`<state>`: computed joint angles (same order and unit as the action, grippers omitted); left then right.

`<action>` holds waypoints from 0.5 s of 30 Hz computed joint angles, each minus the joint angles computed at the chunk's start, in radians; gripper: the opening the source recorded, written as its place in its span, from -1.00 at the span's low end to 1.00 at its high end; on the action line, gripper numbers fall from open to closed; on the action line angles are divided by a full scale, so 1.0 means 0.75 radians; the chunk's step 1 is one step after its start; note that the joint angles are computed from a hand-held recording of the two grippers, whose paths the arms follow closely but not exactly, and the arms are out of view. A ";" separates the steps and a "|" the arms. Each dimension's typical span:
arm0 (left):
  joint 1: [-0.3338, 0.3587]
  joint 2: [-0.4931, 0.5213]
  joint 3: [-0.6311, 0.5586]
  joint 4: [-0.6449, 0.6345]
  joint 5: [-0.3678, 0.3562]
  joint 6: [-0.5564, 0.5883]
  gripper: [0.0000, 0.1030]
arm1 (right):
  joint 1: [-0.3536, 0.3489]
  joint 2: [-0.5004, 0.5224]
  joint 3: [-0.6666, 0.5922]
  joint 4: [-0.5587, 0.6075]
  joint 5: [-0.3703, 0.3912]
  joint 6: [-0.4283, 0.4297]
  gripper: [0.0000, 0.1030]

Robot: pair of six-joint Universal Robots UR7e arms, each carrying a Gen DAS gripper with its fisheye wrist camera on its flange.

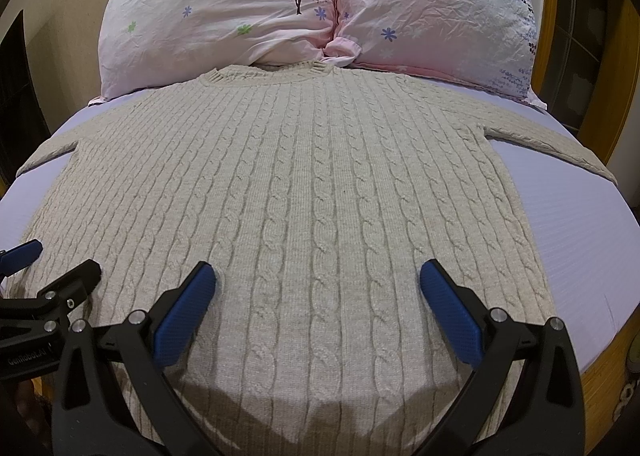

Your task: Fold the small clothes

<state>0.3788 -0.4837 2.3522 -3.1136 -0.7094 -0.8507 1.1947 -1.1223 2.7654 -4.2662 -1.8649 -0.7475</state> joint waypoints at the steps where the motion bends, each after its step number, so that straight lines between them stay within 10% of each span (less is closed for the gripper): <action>1: 0.001 0.000 -0.001 0.000 0.000 0.001 0.97 | 0.000 0.000 0.000 -0.001 0.001 0.000 0.97; 15: -0.005 -0.011 0.009 -0.006 0.009 0.004 0.97 | 0.020 -0.039 -0.005 0.074 -0.019 0.003 0.97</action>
<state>0.3749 -0.4920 2.3590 -3.1181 -0.7028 -0.8478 1.2094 -1.1514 2.7620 -4.2110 -1.8794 -0.7454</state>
